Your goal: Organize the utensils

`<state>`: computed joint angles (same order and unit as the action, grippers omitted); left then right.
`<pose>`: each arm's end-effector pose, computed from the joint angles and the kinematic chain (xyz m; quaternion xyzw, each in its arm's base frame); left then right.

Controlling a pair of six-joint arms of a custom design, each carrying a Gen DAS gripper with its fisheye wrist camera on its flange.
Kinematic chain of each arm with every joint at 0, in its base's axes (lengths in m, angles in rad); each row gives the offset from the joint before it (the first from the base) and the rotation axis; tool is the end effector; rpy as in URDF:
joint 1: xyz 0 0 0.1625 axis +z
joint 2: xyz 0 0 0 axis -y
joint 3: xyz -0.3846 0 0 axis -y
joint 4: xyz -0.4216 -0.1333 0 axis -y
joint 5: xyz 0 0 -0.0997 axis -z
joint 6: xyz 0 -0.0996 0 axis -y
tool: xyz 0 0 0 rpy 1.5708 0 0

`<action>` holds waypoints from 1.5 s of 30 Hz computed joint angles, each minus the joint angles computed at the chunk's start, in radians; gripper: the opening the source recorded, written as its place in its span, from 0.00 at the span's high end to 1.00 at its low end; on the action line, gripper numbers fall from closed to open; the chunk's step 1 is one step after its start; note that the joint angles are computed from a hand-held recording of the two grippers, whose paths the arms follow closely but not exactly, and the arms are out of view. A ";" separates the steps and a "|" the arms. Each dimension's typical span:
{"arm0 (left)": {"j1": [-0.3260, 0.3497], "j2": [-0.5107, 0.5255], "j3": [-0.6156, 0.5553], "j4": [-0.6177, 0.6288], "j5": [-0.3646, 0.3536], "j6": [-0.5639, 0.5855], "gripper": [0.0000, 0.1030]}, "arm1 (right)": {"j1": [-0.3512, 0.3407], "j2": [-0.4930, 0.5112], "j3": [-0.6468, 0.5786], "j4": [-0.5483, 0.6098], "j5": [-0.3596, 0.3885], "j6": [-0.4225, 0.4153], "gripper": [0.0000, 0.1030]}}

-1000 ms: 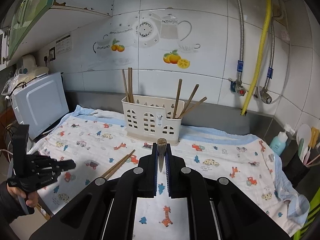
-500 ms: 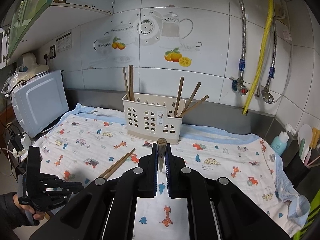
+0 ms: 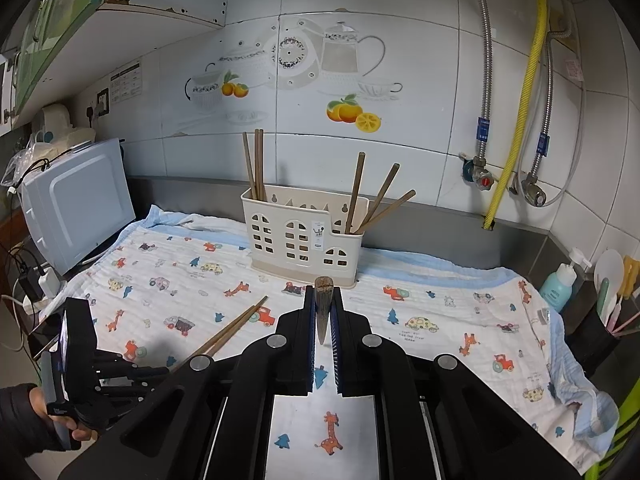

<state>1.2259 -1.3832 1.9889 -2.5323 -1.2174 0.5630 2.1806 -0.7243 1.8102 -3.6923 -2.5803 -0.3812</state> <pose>-0.0261 -0.5690 0.2475 0.3969 0.8844 -0.1543 0.1909 0.3729 -0.4482 0.1031 0.1510 -0.7829 0.4783 0.3680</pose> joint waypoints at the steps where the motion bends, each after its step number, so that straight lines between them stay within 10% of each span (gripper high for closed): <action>1: -0.003 0.004 -0.010 0.020 0.006 -0.009 0.93 | 0.000 0.000 0.000 0.000 0.000 0.000 0.93; 20: -0.032 -0.018 -0.088 0.000 -0.093 -0.013 0.96 | 0.012 0.006 -0.036 -0.005 0.005 -0.043 0.93; 45: 0.013 0.029 -0.095 0.134 -0.022 -0.017 0.94 | 0.006 -0.001 -0.026 0.019 0.016 -0.033 0.93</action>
